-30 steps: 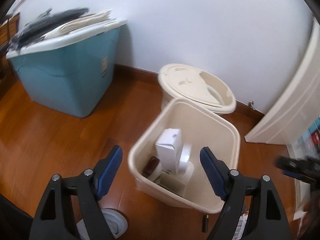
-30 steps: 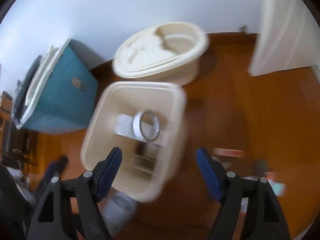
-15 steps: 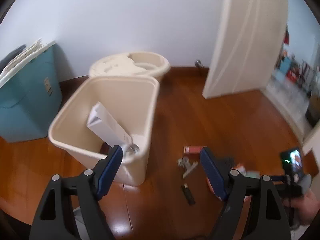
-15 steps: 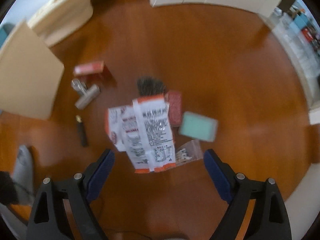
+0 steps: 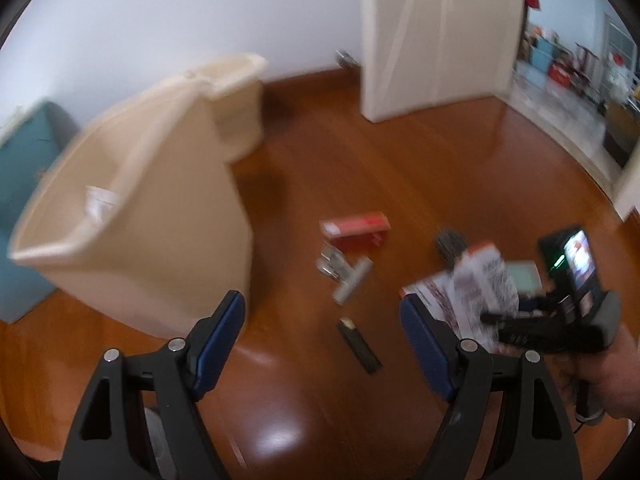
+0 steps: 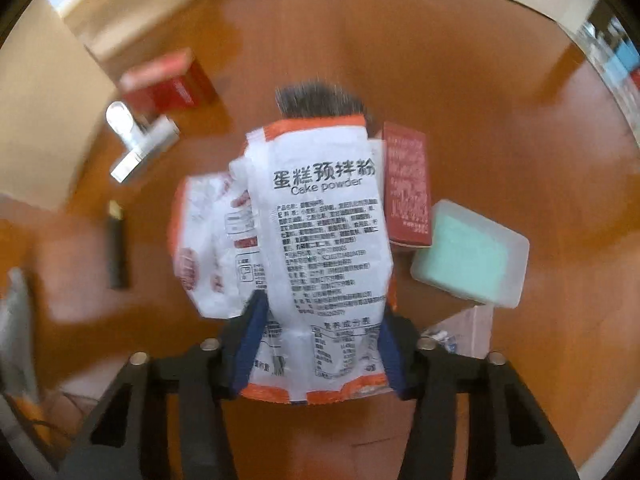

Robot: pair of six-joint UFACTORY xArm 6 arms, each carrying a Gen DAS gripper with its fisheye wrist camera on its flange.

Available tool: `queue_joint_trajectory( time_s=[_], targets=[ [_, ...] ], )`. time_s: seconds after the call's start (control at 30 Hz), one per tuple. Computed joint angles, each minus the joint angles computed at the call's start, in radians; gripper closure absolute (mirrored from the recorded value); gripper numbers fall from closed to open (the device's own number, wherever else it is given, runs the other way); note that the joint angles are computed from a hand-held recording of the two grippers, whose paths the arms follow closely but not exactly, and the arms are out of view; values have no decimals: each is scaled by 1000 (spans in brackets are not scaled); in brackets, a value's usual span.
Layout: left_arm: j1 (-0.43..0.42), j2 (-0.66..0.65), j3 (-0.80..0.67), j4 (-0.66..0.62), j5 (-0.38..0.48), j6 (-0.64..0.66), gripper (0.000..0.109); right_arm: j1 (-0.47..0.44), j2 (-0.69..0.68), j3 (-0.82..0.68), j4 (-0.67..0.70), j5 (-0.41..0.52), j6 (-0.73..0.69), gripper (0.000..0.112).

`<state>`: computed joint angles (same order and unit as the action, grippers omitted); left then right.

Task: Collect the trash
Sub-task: 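Grasp the cake powder bag with the right tool while the left tool grasps the medicine box, then drop the medicine box into the wastebasket with the left tool while the right tool drops the cake powder bag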

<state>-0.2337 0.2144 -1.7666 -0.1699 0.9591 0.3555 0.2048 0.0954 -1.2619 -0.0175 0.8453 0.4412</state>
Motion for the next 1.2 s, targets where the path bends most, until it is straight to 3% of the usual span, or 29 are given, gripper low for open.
queue_joint_trajectory(
  time_s=[0.13, 0.3, 0.53, 0.7, 0.8, 0.93, 1.13, 1.17, 1.2],
  targets=[
    [-45, 79, -28, -24, 75, 18, 29, -15, -187, 187, 35, -137, 58, 79],
    [-122, 144, -15, -4, 63, -14, 29, -40, -422, 415, 56, -268, 198, 82],
    [-174, 282, -131, 10, 169, -124, 29, -50, -551, 544, 50, -272, 258, 82],
    [-216, 190, -40, -40, 52, -101, 29, -51, -631, 600, -2, -281, 353, 82],
    [-266, 188, -39, -34, 82, -115, 29, -57, -665, 609, -67, -266, 439, 82],
    [-349, 202, -1, 162, 21, -245, 29, -91, -743, 652, -100, -265, 498, 81],
    [-390, 239, -7, 271, 5, -338, 29, -93, -782, 684, -113, -266, 550, 81],
    [-386, 252, -23, 251, 29, -342, 37, -88, -770, 683, -119, -280, 570, 81],
    [-387, 268, -51, 247, 54, -346, 55, -89, -778, 689, -121, -280, 578, 81]
  ],
)
